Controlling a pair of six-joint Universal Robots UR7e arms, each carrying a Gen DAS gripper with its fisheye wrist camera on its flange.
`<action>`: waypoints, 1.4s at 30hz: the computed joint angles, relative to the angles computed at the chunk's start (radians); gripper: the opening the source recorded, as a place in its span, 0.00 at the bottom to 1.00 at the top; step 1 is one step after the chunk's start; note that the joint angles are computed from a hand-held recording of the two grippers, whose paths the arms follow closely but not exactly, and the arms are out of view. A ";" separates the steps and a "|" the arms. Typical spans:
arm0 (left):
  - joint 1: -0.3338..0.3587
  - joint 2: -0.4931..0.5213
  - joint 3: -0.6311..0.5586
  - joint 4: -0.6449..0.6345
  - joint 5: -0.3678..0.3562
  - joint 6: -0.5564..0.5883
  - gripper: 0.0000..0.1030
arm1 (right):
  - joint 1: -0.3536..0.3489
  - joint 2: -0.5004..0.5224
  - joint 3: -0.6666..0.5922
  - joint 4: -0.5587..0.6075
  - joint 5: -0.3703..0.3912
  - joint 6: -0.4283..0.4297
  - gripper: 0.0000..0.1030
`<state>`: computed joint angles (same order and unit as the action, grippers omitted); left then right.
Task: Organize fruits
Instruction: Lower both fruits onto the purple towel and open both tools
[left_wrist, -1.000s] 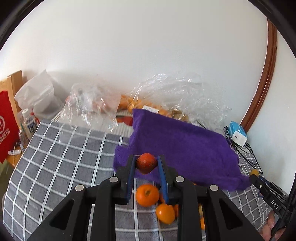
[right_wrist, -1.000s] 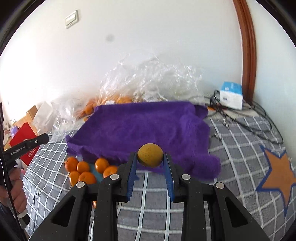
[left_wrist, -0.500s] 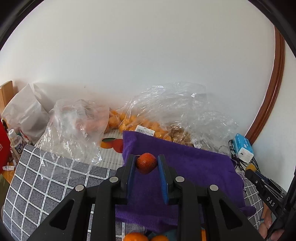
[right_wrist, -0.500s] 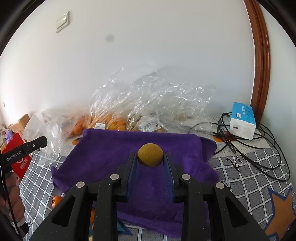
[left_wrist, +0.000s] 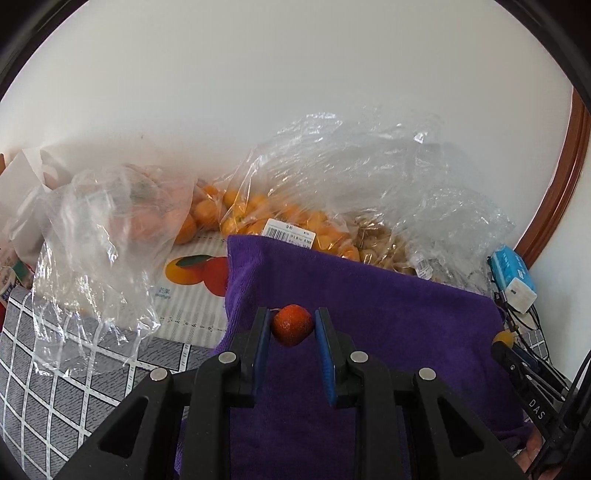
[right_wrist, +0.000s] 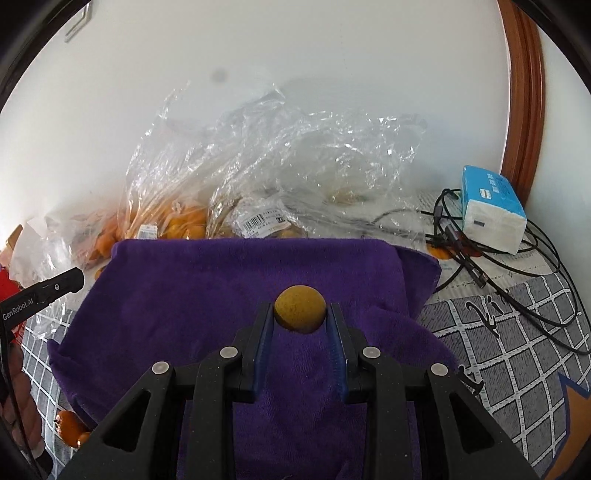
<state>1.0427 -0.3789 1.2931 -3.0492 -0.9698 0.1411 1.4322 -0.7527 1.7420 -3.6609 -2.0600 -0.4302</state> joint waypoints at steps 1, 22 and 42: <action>0.003 0.005 -0.008 0.016 -0.001 -0.005 0.23 | 0.001 0.005 -0.006 0.003 -0.011 -0.006 0.28; 0.015 0.030 -0.067 0.235 0.032 -0.039 0.23 | -0.018 0.036 -0.051 0.106 -0.075 0.021 0.32; -0.059 -0.145 0.175 0.065 -0.050 -0.008 0.49 | 0.074 -0.094 0.146 -0.011 -0.066 0.019 0.75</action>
<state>0.9834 -0.5242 1.4686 -2.9841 -1.0195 0.1330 1.5057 -0.8463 1.8883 -3.6717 -2.1259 -0.4113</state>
